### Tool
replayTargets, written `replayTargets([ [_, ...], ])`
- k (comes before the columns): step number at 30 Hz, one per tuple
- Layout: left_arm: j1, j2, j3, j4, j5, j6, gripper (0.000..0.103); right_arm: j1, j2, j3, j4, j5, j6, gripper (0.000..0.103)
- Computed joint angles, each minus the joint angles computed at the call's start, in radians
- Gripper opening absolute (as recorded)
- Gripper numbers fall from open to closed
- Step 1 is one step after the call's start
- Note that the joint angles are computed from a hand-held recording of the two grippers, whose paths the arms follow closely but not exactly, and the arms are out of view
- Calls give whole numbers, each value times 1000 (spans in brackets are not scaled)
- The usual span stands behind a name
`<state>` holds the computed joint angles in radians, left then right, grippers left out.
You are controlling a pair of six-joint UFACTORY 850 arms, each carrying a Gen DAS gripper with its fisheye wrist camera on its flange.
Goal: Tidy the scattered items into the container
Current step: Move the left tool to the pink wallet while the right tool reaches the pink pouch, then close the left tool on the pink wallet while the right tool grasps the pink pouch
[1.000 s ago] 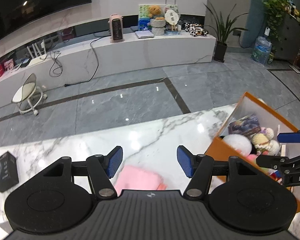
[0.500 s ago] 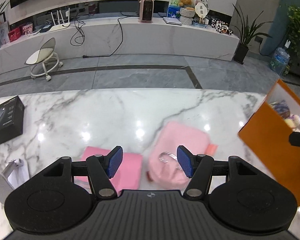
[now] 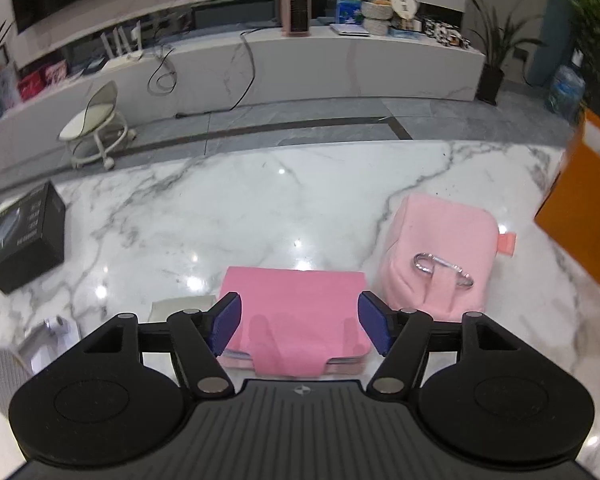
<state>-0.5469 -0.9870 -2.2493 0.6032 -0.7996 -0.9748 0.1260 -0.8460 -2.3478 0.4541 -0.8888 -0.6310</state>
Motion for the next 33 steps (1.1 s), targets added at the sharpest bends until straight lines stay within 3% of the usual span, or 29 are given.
replayTargets([
  [7,15,17,56,5,56,8,84,23,22,86,117,86,-76,91],
  [17,40,24,91,-8,97,-16,87,48,-59,18,165,96,-31,92],
  [26,54,15,81,-85,127,-31,93,48,-133,-82,163,33,60,92],
  [33,48,9,75,-164,175,71,93,44,-154,-102,187,-27,74,92],
])
